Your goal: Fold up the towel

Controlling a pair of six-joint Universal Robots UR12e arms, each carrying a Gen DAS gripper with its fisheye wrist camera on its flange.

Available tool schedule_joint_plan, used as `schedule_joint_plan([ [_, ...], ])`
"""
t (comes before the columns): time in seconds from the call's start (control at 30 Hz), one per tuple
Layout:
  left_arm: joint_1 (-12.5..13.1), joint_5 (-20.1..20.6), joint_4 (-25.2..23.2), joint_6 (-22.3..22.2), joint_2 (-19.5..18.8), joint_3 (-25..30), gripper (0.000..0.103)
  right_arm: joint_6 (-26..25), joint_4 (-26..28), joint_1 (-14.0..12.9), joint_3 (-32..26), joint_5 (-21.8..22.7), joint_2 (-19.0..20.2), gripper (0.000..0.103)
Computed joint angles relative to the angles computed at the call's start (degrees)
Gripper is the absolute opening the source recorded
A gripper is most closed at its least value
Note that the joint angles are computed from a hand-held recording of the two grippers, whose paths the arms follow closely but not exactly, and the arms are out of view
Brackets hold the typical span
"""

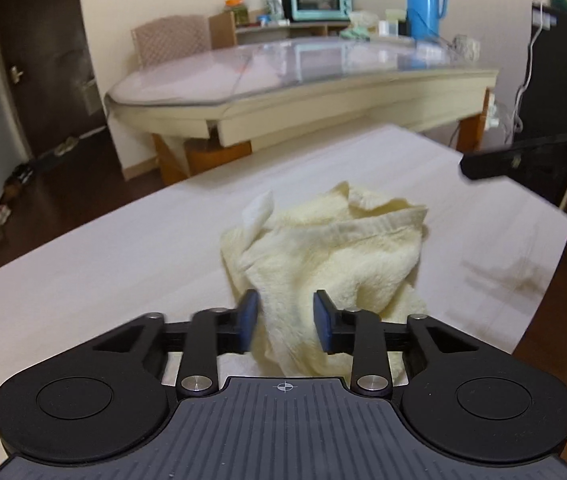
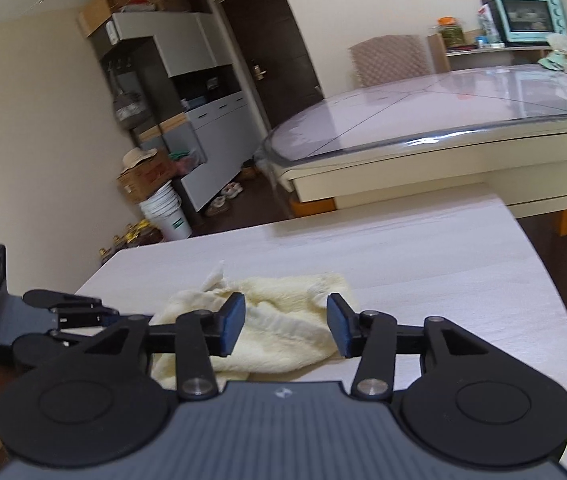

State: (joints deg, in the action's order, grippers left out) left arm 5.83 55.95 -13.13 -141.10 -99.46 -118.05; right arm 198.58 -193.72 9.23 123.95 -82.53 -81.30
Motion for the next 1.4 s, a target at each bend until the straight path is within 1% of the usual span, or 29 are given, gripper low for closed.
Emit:
schedule_joint_plan([
  [0.03, 0.16, -0.45, -0.08, 0.48, 0.25, -0.18, 0.003, 0.01, 0.05, 0.03, -0.09, 0.35, 0.15, 0.050],
  [0.13, 0.61, -2.38, -2.25, 2.25, 0.88, -0.35, 0.003, 0.23, -0.05, 0.30, -0.27, 0.69, 0.46, 0.051],
  [0.23, 0.33, -0.84, 1.55, -0.19, 0.40, -0.80, 0.004, 0.23, -0.12, 0.55, -0.22, 0.40, 0.40, 0.053],
  [0.27, 0.38, -0.81, 1.31, -0.82, 0.22, -0.58, 0.006, 0.22, -0.17, 0.67, -0.14, 0.12, 0.30, 0.054],
  [0.3, 0.44, -0.97, -0.09, -1.69, -0.25, 0.19, 0.012, 0.22, -0.22, 0.80, -0.07, -0.16, 0.21, 0.056],
  [0.33, 0.49, -1.05, -0.07, -2.90, -0.74, 0.62, 0.024, 0.22, -0.25, 0.92, -0.01, -0.43, 0.12, 0.056],
  [0.4, 0.40, -0.88, -0.60, -4.26, -1.74, 1.59, 0.034, 0.51, -0.13, 1.01, 0.05, -0.61, 0.14, 0.056],
  [0.5, -0.07, -0.18, -1.97, -4.93, -2.96, 2.94, 0.036, 0.90, -0.06, 1.10, 0.07, -0.59, 0.29, 0.057],
  [0.57, -0.71, 0.73, -5.97, -4.35, -3.93, 4.57, 0.036, 0.95, 0.10, 1.22, 0.05, -0.63, 0.33, 0.057],
  [0.6, -0.74, 0.64, -6.64, -4.25, -4.11, 4.71, 0.033, 0.89, 0.22, 1.27, 0.04, -0.71, 0.33, 0.057],
  [0.63, -0.71, 0.33, -6.52, -4.45, -4.21, 4.64, 0.011, 0.88, 0.22, 1.32, 0.07, -0.89, 0.32, 0.057],
  [0.67, -0.68, -0.01, -6.25, -4.72, -4.30, 4.54, 0.004, 0.92, 0.13, 1.31, 0.16, -1.22, 0.22, 0.057],
  [0.73, -0.48, -1.03, -4.22, -5.54, -4.16, 3.84, 0.004, 1.05, -0.08, 1.30, 0.37, -1.91, 0.01, 0.057],
  [0.77, 0.03, -3.27, -2.08, -6.15, -3.52, 2.88, 0.004, 1.48, -0.42, 1.26, 0.51, -2.35, -0.08, 0.057],
  [0.83, 1.10, -9.40, -1.19, -5.91, -2.25, 1.60, 0.004, 2.40, -0.89, 0.91, 0.95, -2.69, -0.42, 0.057],
  [0.87, 1.45, -12.25, -1.03, -4.77, -1.52, 0.91, 0.004, 2.75, -1.09, 0.78, 1.13, -2.91, -0.58, 0.057],
  [0.9, 1.47, -13.22, -1.16, -4.22, -1.27, 0.75, 0.004, 3.11, -1.33, 0.68, 1.27, -3.28, -0.69, 0.057],
  [0.93, 1.56, -15.63, -2.62, -2.35, -0.49, 0.33, 0.004, 3.59, -1.79, 0.61, 1.55, -3.94, -0.92, 0.057],
  [0.97, 1.49, -17.97, -5.24, -0.37, 0.40, -0.06, 0.004, 3.93, -2.26, 0.58, 1.82, -4.56, -1.12, 0.057],
  [1.03, 0.82, -19.49, -10.24, 3.98, 1.69, -0.53, 0.004, 4.43, -3.18, 0.67, 2.25, -6.09, -1.46, 0.057],
  [1.07, -0.04, -19.40, -11.81, 7.11, 2.38, -1.31, 0.004, 4.54, -3.37, 0.65, 2.45, -6.56, -1.68, 0.059],
  [1.1, -0.70, -19.09, -14.19, 9.71, 2.79, -1.59, 0.004, 4.72, -3.52, 0.70, 2.56, -7.25, -1.87, 0.066],
  [1.13, -1.01, -18.89, -15.21, 10.55, 2.93, -1.67, 0.004, 4.89, -3.70, 0.74, 2.76, -7.94, -2.04, 0.072],
  [1.17, -1.73, -18.09, -17.43, 12.76, 3.24, -2.09, 0.004, 4.94, -3.69, 0.72, 2.83, -8.02, -2.11, 0.073],
  [1.23, -2.32, -16.83, -19.27, 15.18, 3.50, -2.54, 0.005, 4.81, -2.90, 0.45, 3.10, -7.64, -2.51, 0.073],
  [1.27, -2.46, -15.86, -21.69, 17.66, 3.93, -2.74, 0.006, 4.55, -2.56, 0.40, 3.09, -7.54, -2.54, 0.073],
  [1.3, -2.20, -15.69, -22.79, 18.68, 4.20, -2.93, 0.010, 4.00, -1.97, 0.32, 2.91, -7.24, -2.46, 0.073],
  [1.37, -1.09, -16.56, -23.87, 18.75, 4.47, -2.91, 0.029, 2.90, -0.98, 0.19, 2.47, -6.76, -2.15, 0.073],
  [1.4, -0.55, -16.93, -24.06, 18.39, 4.53, -2.82, 0.050, 2.05, -0.20, 0.17, 2.04, -6.59, -1.85, 0.073],
])
